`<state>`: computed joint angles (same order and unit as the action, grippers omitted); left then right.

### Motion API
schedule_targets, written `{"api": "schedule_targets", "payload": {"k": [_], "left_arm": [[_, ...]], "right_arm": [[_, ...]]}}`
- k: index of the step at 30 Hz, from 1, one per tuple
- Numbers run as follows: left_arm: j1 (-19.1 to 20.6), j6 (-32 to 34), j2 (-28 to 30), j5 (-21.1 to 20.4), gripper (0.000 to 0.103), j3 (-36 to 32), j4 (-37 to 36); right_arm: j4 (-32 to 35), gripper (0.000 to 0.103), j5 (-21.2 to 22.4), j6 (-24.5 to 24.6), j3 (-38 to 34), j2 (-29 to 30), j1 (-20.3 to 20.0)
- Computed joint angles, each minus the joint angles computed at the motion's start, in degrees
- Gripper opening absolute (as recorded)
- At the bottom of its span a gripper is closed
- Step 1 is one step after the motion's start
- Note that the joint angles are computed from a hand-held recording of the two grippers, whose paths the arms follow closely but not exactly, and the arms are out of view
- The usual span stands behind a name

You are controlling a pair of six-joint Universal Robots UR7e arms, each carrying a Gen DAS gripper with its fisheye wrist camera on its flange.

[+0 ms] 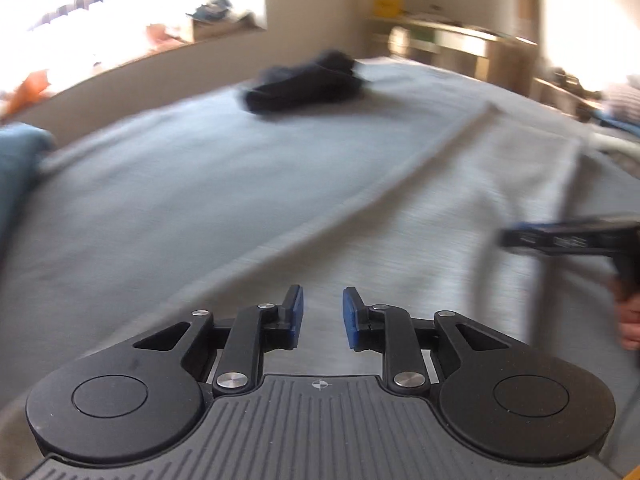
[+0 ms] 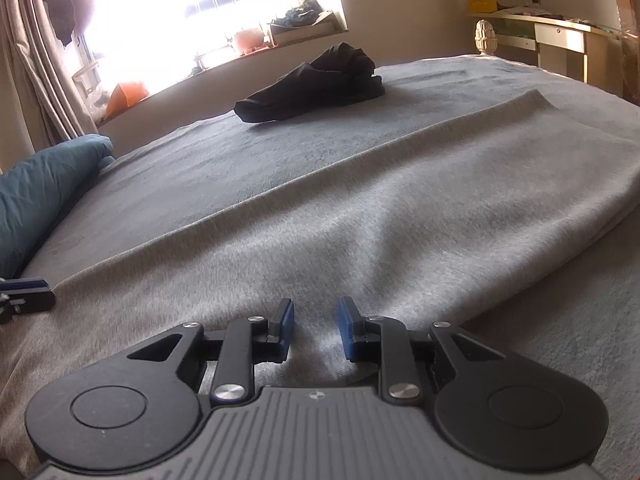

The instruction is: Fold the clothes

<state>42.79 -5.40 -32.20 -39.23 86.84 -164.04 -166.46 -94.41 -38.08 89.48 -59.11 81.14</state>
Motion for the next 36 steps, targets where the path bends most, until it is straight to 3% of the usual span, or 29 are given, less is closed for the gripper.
{"api": "schedule_targets", "payload": {"k": [2,3,8,10,12,15,17,18,23,26,29,30,33,36], "left_arm": [[1.0,-3.3,1.3,-3.6,0.023,-2.2,5.2],[2.0,-4.3,1.6,-2.8,0.023,-2.3,5.4],[4.9,-10.1,0.7,8.7,0.022,-3.0,5.8],[5.2,-12.5,-1.6,8.4,0.019,-2.4,7.9],[3.6,-10.9,-3.2,6.4,0.019,-0.2,5.4],[2.0,-4.5,-2.5,-1.8,0.020,0.6,-0.3],[1.4,-0.1,-0.9,-6.0,0.023,-0.3,-0.6],[1.1,0.9,-0.2,-6.1,0.023,-0.8,1.3],[3.7,-8.6,-1.7,0.6,0.023,1.5,4.9],[4.6,-11.8,-2.7,4.7,0.023,0.8,8.3],[5.0,-11.5,-2.6,4.5,0.023,0.8,7.7],[5.0,-10.9,-2.1,5.0,0.023,0.3,7.7],[4.6,-10.6,-1.8,6.1,0.023,0.1,8.0],[4.6,-10.7,-2.7,5.3,0.023,1.3,6.9]], "right_arm": [[-0.1,0.026,-0.1,0.1,0.1,-0.1,0.1],[-0.2,0.026,-0.2,0.2,0.2,-0.1,0.1],[-0.4,0.026,-0.3,0.8,0.5,-0.2,0.1],[-0.4,0.026,-0.3,0.9,0.3,-0.1,0.1],[-0.4,0.026,-0.2,1.0,0.3,-0.1,0.1],[-0.5,0.026,-0.2,1.1,0.2,0.1,0.1],[-0.8,0.026,-0.4,0.8,0.3,0.1,0.1],[-0.9,0.026,-0.4,0.5,0.4,0.0,0.1],[-1.9,0.027,0.2,-1.0,1.5,-1.0,0.4],[3.4,0.027,6.1,-7.3,3.1,-3.4,0.6],[10.9,0.027,10.3,-13.6,4.2,-4.9,1.2],[12.2,0.027,9.5,-15.3,4.7,-5.0,1.6],[13.4,0.026,0.2,-19.1,5.6,-4.0,2.9],[13.6,0.026,-2.5,-19.9,6.3,-5.7,3.8]]}}
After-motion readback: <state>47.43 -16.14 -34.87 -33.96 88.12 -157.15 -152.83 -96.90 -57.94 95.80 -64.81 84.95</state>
